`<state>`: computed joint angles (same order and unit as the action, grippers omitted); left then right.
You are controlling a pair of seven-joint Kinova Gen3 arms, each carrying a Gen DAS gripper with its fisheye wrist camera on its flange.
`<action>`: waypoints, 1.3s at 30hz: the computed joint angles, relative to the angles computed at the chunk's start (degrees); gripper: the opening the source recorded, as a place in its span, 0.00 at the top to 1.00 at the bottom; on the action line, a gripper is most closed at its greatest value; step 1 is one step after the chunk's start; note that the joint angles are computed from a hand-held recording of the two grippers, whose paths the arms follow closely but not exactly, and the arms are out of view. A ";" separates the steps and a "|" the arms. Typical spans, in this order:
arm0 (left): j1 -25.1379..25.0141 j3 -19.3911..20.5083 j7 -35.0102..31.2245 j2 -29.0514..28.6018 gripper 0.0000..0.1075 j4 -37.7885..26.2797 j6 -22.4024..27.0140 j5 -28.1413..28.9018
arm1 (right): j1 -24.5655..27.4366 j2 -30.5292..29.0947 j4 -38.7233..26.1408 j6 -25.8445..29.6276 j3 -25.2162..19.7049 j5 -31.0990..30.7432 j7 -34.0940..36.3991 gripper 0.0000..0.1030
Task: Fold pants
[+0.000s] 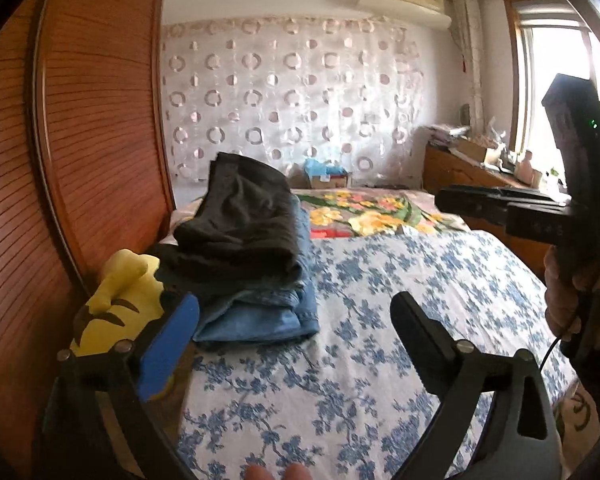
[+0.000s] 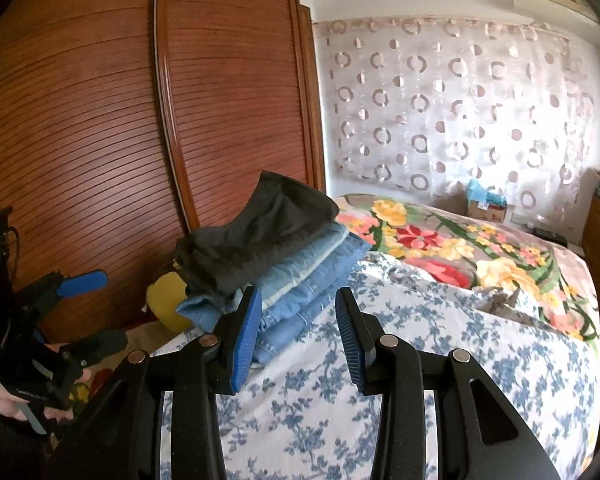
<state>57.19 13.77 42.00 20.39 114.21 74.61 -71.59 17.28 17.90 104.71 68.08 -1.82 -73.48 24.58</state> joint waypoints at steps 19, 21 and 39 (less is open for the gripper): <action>5.79 -0.98 -1.14 4.93 0.10 -8.34 0.24 -0.69 | 8.88 -3.81 10.93 4.38 7.09 -2.36 9.03 0.45; 6.21 -1.24 -2.19 5.55 0.10 -9.63 -0.26 -0.56 | 9.80 -3.75 11.54 5.04 7.85 -2.19 9.26 0.38; 12.11 -5.00 -7.35 10.33 0.10 -19.64 1.25 2.59 | 15.72 -7.81 20.56 6.90 13.54 -5.14 12.54 0.29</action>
<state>69.30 8.77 34.65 30.72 94.57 75.86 -68.99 33.00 10.09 125.27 74.98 11.72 -78.62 37.12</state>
